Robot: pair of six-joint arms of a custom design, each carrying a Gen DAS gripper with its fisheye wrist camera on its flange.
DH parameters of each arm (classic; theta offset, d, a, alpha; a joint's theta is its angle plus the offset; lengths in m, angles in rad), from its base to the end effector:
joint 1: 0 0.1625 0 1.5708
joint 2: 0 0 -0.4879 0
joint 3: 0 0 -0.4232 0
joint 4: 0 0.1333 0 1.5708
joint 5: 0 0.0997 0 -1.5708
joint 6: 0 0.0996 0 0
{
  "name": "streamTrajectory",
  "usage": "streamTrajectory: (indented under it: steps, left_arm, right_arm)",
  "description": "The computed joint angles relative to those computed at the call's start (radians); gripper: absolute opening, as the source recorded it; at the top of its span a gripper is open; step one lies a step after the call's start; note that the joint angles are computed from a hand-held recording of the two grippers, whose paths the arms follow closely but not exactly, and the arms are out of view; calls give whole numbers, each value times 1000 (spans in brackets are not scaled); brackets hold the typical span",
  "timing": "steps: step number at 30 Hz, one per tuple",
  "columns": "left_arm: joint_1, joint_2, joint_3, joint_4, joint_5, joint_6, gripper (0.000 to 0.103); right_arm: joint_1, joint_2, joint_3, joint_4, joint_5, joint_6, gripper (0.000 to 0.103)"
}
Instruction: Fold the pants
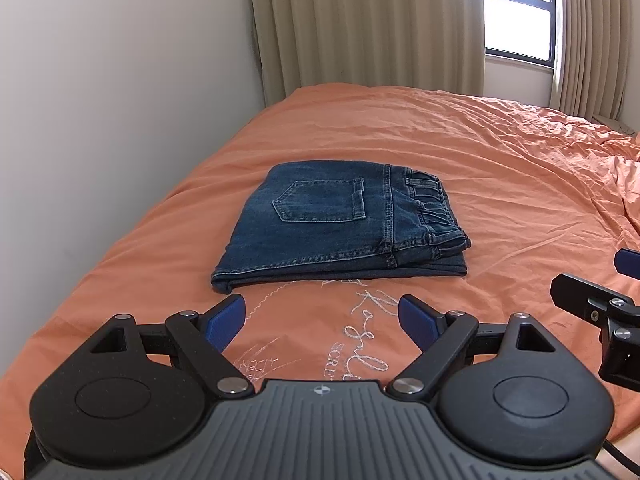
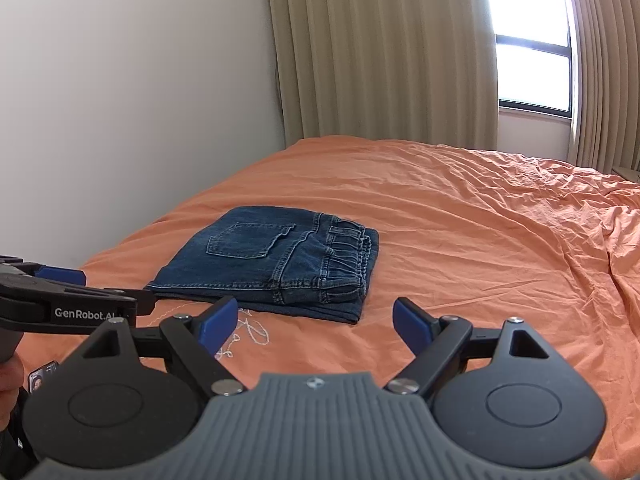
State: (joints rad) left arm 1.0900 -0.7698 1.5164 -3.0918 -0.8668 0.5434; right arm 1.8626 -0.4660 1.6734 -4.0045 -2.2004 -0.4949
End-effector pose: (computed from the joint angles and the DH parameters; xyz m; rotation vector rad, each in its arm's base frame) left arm -0.1879 -0.7878 0.2301 0.8171 2.1484 -0.9004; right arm 0.2716 -0.6449 0.0528 0.3531 -2.0802 1.3718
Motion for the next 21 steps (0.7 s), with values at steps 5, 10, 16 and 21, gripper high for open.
streamTrajectory:
  steps: [5,10,16,21]
  left_arm:
    - [1,-1,-1,1,-2,5,101]
    - [3,1,-9,8,-7,8,101]
    - [4,-1,-11,8,-8,12,101]
    - [5,-3,-14,8,-10,14,101]
  right_arm:
    - [2,-1,3,-8,4,1,81]
    - [2,-1,1,-16,8,-7,81]
    - [3,0,1,-25,11,-12,81]
    - [6,2,-1,-28,12,-19,81]
